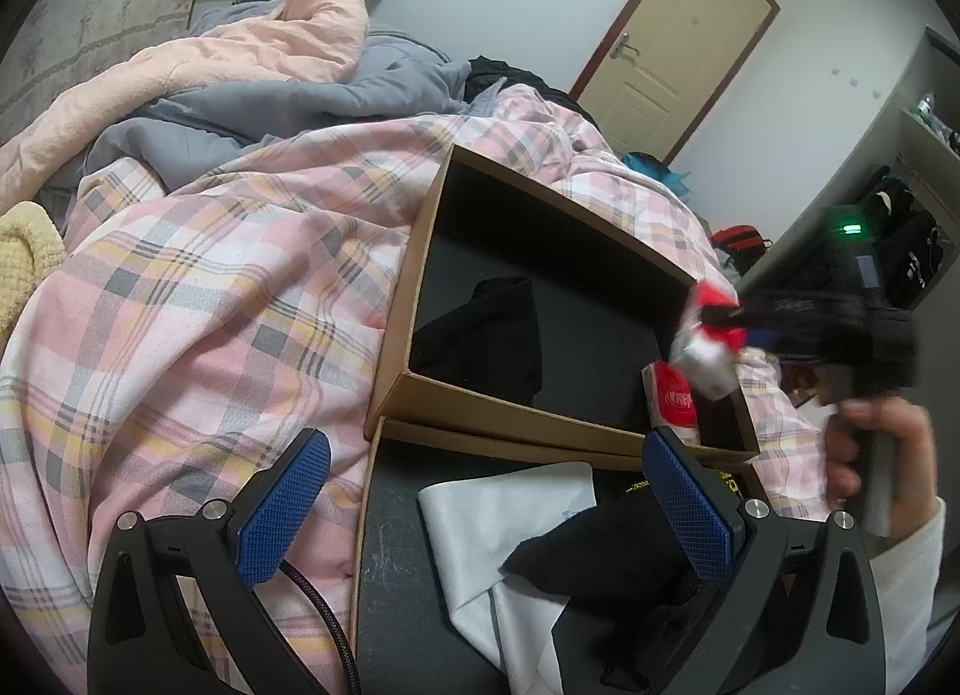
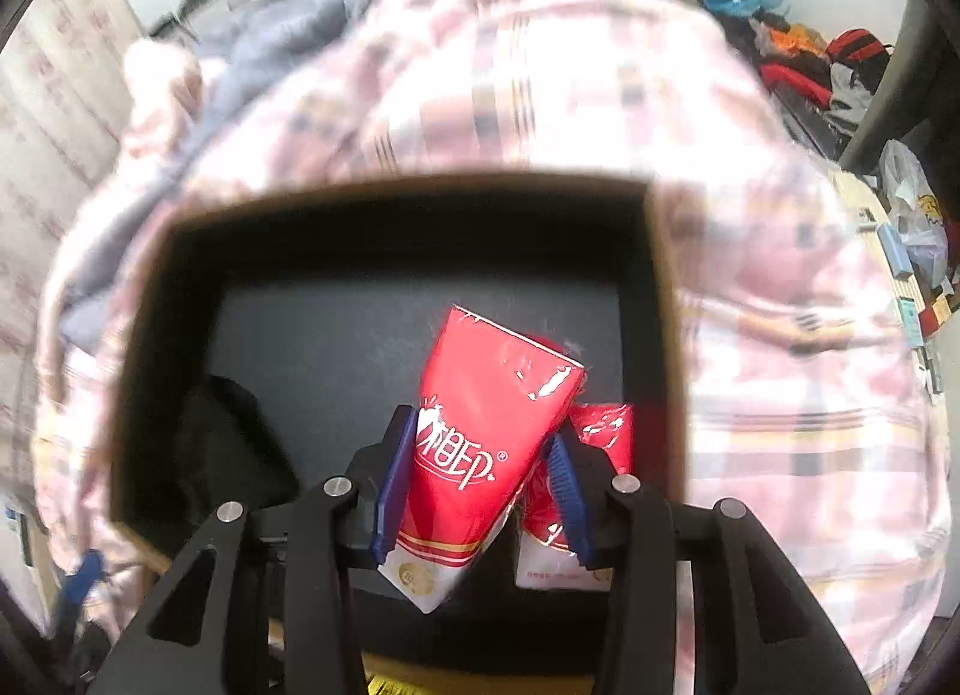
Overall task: Organize soft objects
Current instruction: 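Lower the right tool and close it on a red tissue pack, then lift the tissue pack and carry it over the cloth compartment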
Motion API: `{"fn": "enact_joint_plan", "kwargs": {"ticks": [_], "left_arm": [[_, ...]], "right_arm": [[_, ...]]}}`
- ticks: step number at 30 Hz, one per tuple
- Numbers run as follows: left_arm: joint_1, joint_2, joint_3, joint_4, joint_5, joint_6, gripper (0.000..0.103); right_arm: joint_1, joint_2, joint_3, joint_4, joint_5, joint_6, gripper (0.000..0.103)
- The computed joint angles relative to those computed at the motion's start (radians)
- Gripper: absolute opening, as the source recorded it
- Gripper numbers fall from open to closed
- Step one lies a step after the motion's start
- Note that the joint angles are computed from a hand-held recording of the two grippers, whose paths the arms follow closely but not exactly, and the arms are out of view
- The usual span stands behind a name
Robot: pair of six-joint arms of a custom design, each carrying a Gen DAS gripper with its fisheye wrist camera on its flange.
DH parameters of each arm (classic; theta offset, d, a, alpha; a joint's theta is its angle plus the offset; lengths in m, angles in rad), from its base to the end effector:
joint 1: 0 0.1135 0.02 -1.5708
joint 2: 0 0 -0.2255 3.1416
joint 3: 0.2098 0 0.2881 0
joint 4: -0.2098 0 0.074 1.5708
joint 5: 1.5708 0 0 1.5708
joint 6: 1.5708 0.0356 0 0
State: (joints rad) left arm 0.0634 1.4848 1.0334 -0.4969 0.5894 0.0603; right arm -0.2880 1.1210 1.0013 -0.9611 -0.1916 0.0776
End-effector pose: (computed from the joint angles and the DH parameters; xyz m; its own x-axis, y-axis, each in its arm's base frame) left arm 0.3413 0.0018 0.1851 -0.7930 -0.0001 -0.6092 0.3192 0.8517 -0.4156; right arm 0.2514 -0.0674 0.2464 -0.8285 0.3248 -0.4562 0.2579 0.9444 0.2040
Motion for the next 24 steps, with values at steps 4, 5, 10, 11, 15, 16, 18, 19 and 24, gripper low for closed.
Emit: {"fn": "enact_joint_plan", "kwargs": {"ticks": [4,5,10,11,15,16,18,19,24], "left_arm": [[0.000,0.000,0.000,0.000,0.000,-0.001,0.103],[0.000,0.001,0.001,0.000,0.000,0.000,0.103],[0.000,0.001,0.001,0.000,0.000,0.000,0.103],[0.000,0.001,0.001,0.000,0.000,0.000,0.103],[0.000,0.001,0.002,-0.002,-0.001,0.001,0.103],[0.000,0.001,0.002,-0.002,0.000,0.001,0.103],[0.000,0.001,0.002,-0.001,0.000,0.001,0.103],[0.000,0.001,0.002,-0.001,0.000,0.001,0.103],[0.000,0.002,0.003,-0.002,0.001,0.001,0.103]], "right_arm": [[-0.110,-0.153,-0.010,-0.082,-0.162,-0.072,0.038],[-0.140,-0.200,-0.024,-0.111,-0.209,-0.103,0.038],[0.029,-0.337,-0.179,0.019,-0.285,0.054,0.038],[0.058,-0.332,-0.189,0.044,-0.297,0.074,0.038],[0.104,-0.429,-0.300,0.030,-0.363,0.017,0.039],[0.102,-0.437,-0.303,0.005,-0.373,-0.011,0.039],[0.155,-0.432,-0.333,0.006,-0.342,-0.031,0.038],[0.175,-0.415,-0.343,0.016,-0.327,-0.040,0.038],[0.248,-0.293,-0.327,0.042,-0.245,-0.037,0.045]]}}
